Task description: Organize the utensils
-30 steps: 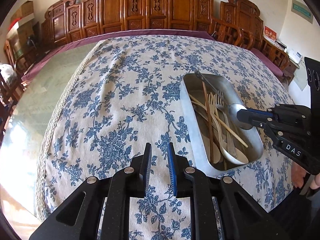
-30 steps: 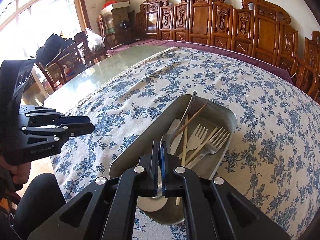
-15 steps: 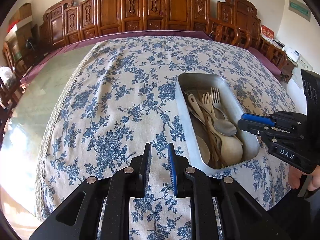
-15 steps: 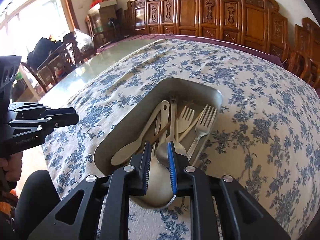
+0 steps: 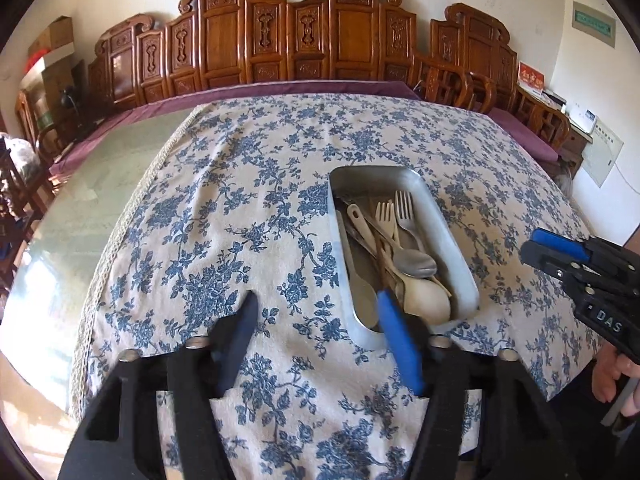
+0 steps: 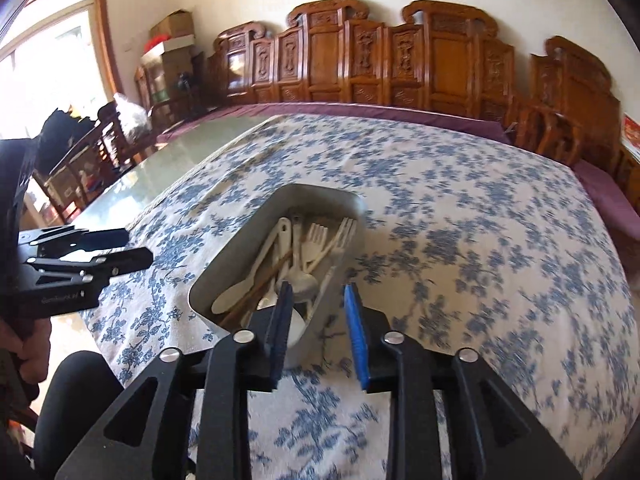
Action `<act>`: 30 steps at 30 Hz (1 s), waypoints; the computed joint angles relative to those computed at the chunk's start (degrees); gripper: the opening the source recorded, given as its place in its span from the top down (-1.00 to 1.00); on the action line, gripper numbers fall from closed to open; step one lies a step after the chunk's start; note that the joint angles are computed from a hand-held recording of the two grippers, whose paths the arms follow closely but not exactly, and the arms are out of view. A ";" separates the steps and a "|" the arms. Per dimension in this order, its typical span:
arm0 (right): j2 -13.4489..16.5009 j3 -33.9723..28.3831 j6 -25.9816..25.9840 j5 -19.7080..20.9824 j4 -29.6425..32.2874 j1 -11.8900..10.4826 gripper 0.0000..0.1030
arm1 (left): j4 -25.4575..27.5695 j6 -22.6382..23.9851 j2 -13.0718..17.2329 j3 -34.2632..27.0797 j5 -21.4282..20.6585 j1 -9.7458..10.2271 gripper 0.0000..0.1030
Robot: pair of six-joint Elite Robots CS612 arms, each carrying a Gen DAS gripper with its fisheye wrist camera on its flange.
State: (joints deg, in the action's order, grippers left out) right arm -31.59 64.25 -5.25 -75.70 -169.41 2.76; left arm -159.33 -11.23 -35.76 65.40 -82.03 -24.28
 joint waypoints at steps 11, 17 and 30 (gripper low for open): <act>-5.61 11.48 5.77 -5.07 -9.60 -0.93 -0.93 | -4.59 -2.52 -2.85 5.42 0.76 -1.73 -0.84; -8.38 16.25 6.62 -6.79 -11.91 -1.28 -0.95 | -6.71 -2.61 -5.11 9.09 2.72 -3.46 -0.84; -14.66 23.69 7.66 -10.61 -23.39 -1.46 -0.95 | -15.33 -1.76 -10.75 14.84 6.08 -6.21 -0.84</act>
State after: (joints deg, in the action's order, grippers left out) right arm -46.24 87.94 2.40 -86.31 -192.80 1.30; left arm -174.66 -12.98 -46.51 80.24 -75.95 -30.49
